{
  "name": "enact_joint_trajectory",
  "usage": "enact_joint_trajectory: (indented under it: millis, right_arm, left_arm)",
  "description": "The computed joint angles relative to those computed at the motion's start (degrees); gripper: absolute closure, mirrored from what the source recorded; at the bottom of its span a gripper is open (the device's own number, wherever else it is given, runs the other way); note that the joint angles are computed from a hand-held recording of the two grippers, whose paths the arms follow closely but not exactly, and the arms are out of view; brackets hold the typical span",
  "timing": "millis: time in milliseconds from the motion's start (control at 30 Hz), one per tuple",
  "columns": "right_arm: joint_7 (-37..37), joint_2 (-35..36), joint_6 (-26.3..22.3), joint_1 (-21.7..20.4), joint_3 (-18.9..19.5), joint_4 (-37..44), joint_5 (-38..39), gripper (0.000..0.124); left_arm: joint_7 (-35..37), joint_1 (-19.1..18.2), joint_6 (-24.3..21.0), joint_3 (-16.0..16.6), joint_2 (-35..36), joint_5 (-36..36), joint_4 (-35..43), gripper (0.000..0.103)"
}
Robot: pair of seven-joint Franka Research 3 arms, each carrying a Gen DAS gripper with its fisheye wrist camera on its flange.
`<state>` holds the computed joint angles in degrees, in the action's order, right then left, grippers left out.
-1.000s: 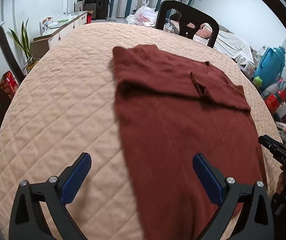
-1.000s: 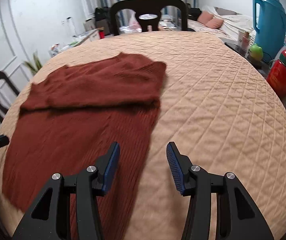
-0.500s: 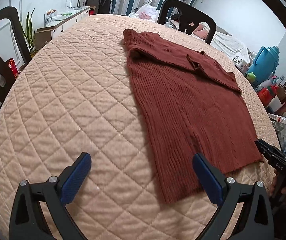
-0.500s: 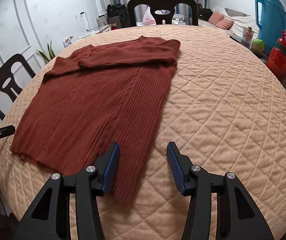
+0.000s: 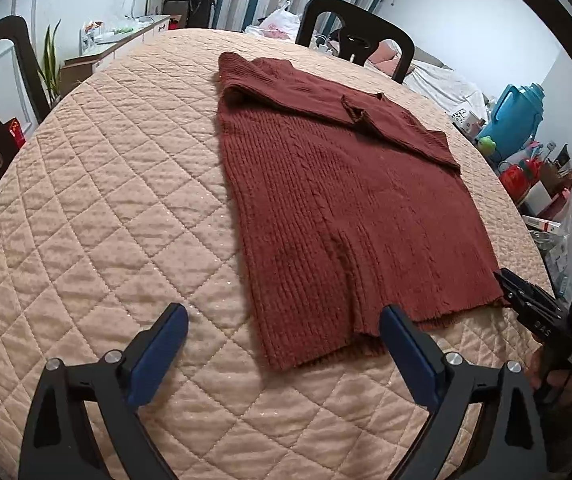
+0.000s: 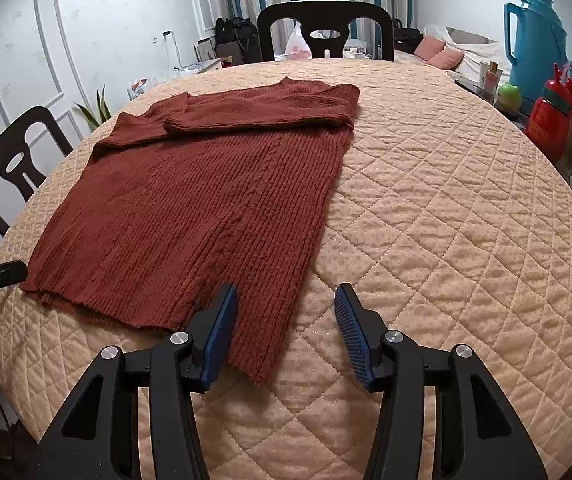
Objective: Fold small clothes
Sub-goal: 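Close both grippers on the sweater hem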
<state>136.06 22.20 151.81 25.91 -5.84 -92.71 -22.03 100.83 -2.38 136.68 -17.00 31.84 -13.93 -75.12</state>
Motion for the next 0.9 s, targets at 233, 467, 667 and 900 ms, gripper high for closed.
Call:
enact_joint_trajectory:
  millis: [233,467,667,900]
  right_arm:
    - [-0.01,-0.61,2.87,0.70,-0.27,-1.76,-1.84,0.086]
    - [-1.83,-1.51,7.77,-1.14,1.08,-4.45,2.48,0.104]
    - [-4.21,-1.95,11.53,-1.62,1.19,-6.37,7.85,0.114]
    - [-5.82,-1.99,12.17,-0.96,0.52,-6.68,10.43,0.114]
  left_arm:
    - [-1.31,0.74,0.66,-0.13,-0.49,-1.19,-0.93,0.024]
    - [-1.70,1.76,-2.91,-0.86,0.62,-3.92,1.47,0.024]
    - [-1.50,3.96,-8.56,-2.91,2.85,-11.31,4.58,0.069]
    - [-2.74,2.93,-8.28,-1.69,2.35,-11.23,4.24,0.070]
